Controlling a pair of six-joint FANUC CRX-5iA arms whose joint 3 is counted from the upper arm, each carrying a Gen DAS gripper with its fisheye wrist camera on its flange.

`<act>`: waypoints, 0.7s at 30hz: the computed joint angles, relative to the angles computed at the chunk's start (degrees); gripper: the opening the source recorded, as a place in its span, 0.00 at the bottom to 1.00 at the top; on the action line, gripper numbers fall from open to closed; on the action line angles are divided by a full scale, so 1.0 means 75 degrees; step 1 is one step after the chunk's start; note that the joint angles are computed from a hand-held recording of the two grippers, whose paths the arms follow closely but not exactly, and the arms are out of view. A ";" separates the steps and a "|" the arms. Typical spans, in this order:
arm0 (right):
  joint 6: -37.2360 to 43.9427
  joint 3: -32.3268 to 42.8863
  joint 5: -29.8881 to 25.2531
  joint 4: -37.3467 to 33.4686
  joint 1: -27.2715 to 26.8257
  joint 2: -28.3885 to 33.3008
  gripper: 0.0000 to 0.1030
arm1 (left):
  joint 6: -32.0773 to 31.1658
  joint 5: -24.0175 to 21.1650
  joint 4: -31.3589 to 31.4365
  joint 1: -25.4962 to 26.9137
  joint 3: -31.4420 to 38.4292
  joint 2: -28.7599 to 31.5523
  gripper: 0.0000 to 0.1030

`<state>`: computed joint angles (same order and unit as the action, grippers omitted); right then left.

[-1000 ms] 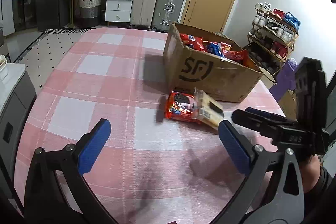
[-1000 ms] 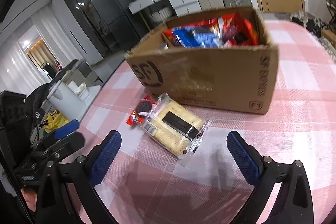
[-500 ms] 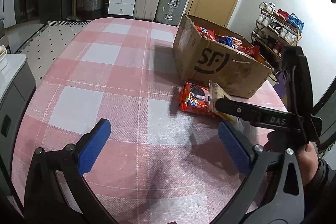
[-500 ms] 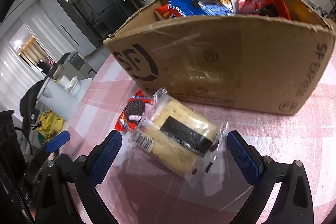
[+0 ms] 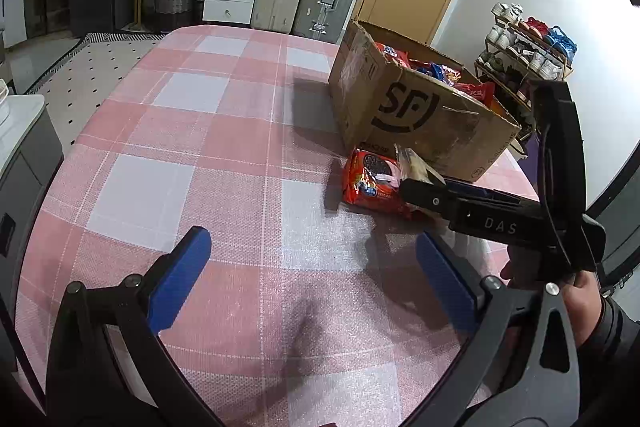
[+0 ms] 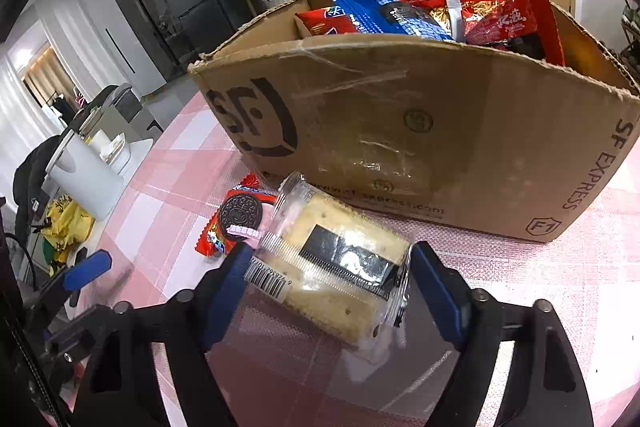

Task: Organize snacks
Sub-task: 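Grasp the clear cracker pack with the right gripper, then grasp the small red Oreo snack with the left gripper while the right gripper holds the crackers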

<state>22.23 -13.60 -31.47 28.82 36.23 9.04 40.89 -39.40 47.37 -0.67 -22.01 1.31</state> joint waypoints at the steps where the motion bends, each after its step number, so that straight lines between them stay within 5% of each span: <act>1: 0.0007 -0.0005 -0.0004 0.0045 0.0010 0.0006 0.76 | 0.0009 -0.0002 0.0000 0.0009 -0.0009 -0.0009 0.99; 21: -0.0659 -0.1175 0.0873 0.0371 -0.0042 -0.0979 0.71 | 0.0392 -0.0089 -0.0417 0.0070 0.0066 -0.0107 0.99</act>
<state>17.28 -22.42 -24.91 31.60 35.92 1.70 43.83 -40.07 44.24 -0.15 -21.52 0.51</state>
